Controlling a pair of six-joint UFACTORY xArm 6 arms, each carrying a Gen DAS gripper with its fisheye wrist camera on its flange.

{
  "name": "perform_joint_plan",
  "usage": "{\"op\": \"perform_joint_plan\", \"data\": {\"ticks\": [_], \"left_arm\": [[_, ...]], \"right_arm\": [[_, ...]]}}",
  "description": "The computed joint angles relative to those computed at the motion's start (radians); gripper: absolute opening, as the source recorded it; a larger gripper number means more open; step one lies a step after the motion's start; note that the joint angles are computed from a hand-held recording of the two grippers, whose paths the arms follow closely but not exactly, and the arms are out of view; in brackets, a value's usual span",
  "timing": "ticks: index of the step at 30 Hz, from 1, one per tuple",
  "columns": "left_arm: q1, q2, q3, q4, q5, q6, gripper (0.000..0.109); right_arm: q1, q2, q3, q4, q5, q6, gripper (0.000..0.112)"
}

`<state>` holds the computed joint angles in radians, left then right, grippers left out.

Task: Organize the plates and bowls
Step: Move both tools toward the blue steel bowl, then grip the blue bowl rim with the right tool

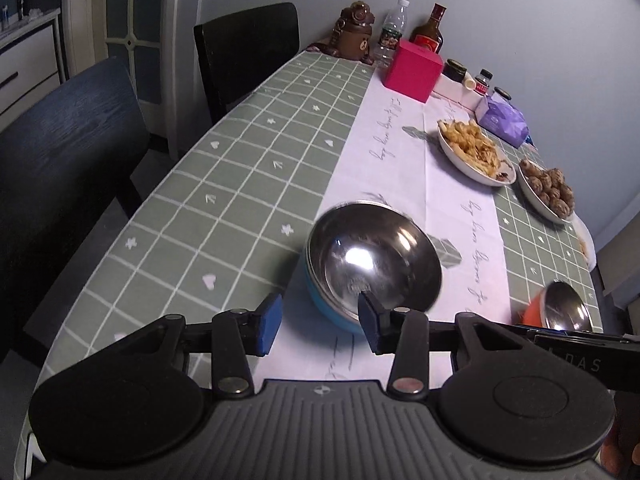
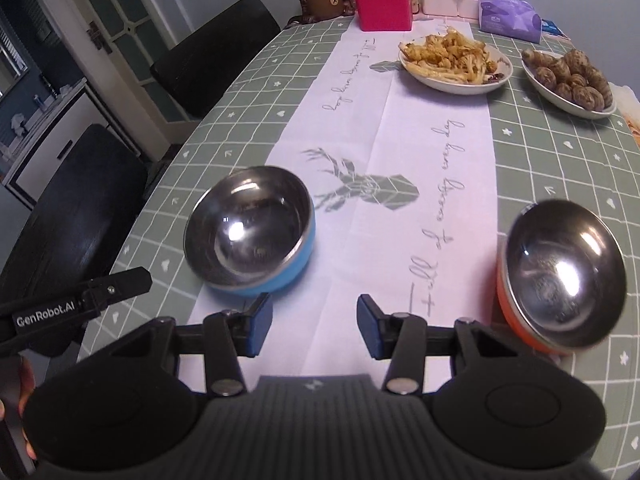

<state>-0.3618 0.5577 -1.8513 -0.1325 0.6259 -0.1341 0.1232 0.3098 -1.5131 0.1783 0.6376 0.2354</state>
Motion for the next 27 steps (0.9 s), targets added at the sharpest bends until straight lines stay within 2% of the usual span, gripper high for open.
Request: {"op": "perform_joint_plan", "data": {"ticks": [4,7,12,18,21,23,25,27], "left_arm": [[0.003,0.078,-0.078,0.045,-0.021,-0.013,0.044],[0.011,0.139,-0.140,0.023,-0.020,-0.009,0.041],[0.017,0.244,-0.268,-0.019,0.004,-0.006,0.038],[0.012,0.347,-0.412,-0.030,0.046,-0.004,0.034],[0.007,0.380,-0.460,-0.014,0.073,-0.010,0.024],[0.004,0.389,-0.473,-0.001,0.086,-0.010,0.015],[0.001,0.380,-0.455,0.009,0.075,-0.013,0.013],[-0.001,0.374,-0.446,0.009,0.079,-0.006,0.009]], "right_arm": [[0.002,0.085,-0.090,-0.012,0.007,0.034,0.039],[-0.002,0.145,-0.159,0.016,0.034,0.050,0.036],[-0.001,0.233,-0.268,-0.002,0.070,0.075,0.035],[-0.007,0.310,-0.357,-0.009,0.104,0.113,0.027],[-0.010,0.332,-0.376,0.012,0.111,0.120,0.021],[-0.009,0.336,-0.377,0.021,0.109,0.125,0.019],[-0.007,0.334,-0.373,0.031,0.107,0.129,0.011],[-0.002,0.331,-0.377,-0.003,0.123,0.162,0.010]]}}
